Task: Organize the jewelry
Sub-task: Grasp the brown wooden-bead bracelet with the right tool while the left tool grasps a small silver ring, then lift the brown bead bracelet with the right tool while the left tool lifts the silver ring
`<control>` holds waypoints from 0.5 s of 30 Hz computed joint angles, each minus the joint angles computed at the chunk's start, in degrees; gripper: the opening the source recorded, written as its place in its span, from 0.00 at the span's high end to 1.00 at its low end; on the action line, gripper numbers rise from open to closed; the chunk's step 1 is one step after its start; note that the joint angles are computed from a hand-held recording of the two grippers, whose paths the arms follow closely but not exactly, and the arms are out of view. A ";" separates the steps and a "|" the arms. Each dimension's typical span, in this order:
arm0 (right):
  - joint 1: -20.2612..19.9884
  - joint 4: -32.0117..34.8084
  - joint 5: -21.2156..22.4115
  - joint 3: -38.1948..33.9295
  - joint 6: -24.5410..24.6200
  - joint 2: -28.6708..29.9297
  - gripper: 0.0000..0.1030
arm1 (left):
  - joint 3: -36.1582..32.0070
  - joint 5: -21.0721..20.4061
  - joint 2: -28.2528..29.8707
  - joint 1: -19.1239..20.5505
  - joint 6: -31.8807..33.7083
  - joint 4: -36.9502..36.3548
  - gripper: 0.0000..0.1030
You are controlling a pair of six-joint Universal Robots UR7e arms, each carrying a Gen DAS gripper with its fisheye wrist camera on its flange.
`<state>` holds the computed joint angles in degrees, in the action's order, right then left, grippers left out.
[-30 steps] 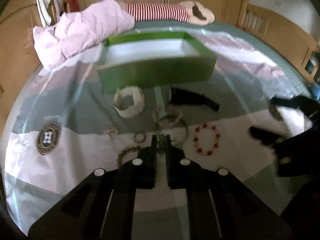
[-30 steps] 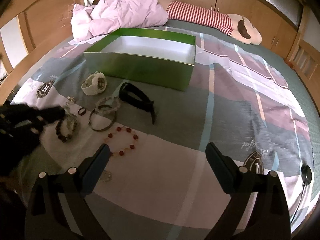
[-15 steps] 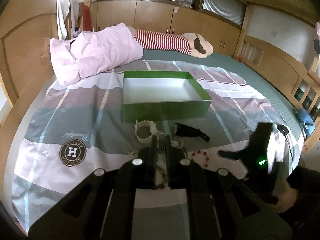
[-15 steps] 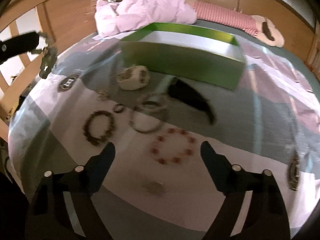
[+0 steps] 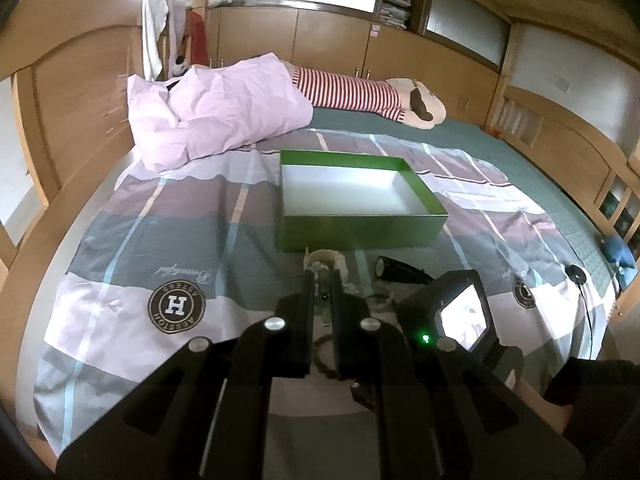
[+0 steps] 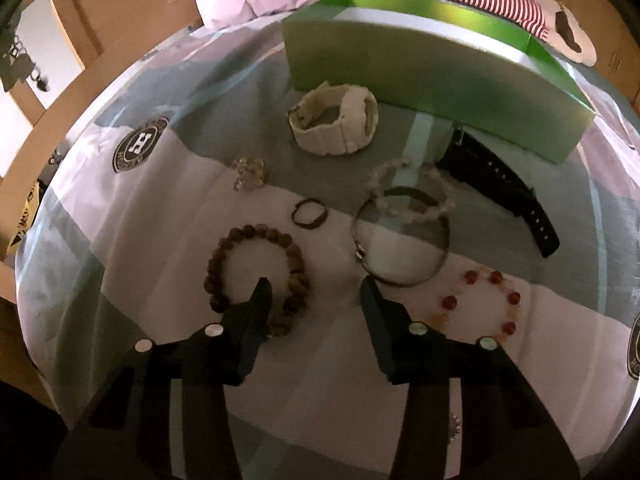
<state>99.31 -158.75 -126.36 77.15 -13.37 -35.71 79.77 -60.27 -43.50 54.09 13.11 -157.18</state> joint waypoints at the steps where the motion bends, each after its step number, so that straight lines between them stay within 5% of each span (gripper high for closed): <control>1: 0.13 0.38 -0.16 -0.26 -0.31 0.29 0.59 | 0.03 0.08 -0.08 0.05 0.01 -0.02 0.92; 3: 0.14 -1.08 -0.48 -0.04 -1.69 0.72 0.66 | 0.12 0.14 -0.23 0.08 -0.01 -0.05 0.92; 5: 0.04 -3.25 0.00 0.48 -3.97 0.92 0.89 | 0.12 0.16 -0.19 0.14 0.25 -0.31 0.92; 15: 3.44 -20.76 3.57 10.07 -11.89 -8.24 0.89 | -0.10 0.22 -0.45 -0.04 -0.36 -0.91 0.92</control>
<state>102.75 -179.51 -122.79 87.22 -25.26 -43.95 79.66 -60.05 -43.95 54.06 12.75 -158.09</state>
